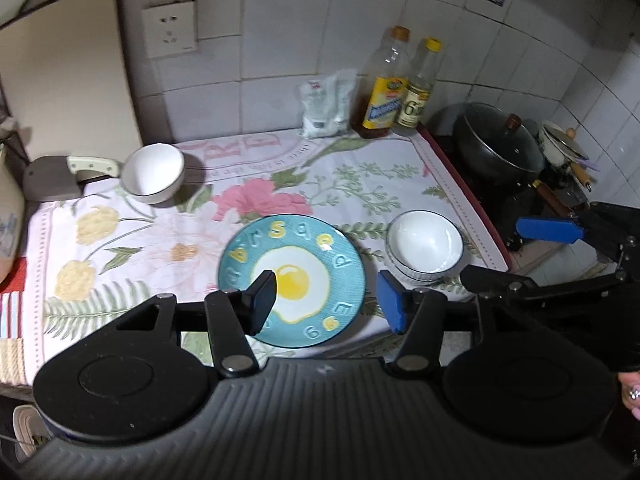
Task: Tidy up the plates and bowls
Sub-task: 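Move both tools toward the white bowl beside the cleaver, then close both tools together on that bowl's rim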
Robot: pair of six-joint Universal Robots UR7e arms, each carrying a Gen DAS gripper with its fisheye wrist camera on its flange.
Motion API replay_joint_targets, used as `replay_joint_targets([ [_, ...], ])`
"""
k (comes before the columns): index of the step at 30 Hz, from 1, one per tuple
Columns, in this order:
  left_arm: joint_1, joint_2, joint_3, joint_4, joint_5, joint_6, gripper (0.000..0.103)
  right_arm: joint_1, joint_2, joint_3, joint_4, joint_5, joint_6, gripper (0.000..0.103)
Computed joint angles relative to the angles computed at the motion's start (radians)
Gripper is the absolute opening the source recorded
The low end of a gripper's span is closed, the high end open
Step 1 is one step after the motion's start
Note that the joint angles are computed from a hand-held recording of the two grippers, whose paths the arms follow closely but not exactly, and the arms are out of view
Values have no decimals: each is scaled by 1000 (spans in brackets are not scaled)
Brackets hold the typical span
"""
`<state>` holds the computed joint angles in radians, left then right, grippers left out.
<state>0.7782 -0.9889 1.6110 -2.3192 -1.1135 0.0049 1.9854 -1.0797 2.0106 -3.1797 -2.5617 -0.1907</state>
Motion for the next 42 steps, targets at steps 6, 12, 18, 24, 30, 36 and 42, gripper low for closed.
replay_joint_targets([
  [6, 13, -15, 0, -14, 43, -10, 58, 20, 43, -42, -44, 41, -73, 74],
  [12, 40, 7, -38, -28, 75, -22, 64, -2, 88, -109, -81, 104, -161, 75],
  [18, 73, 66, -132, 10, 122, -39, 66, -57, 139, -192, -122, 191, -262, 75],
  [24, 110, 138, -228, 4, 162, -37, 71, -118, 209, -290, -167, 275, -408, 75],
  [30, 162, 231, -332, -39, 189, -16, 75, -206, 258, -387, -128, 444, -432, 75],
  [36, 220, 335, -441, -103, 201, -1, 75, -280, 356, -524, -84, 585, -439, 75],
  [42, 269, 451, -574, -133, 247, -5, 75, -334, 460, -691, 34, 686, -361, 75],
])
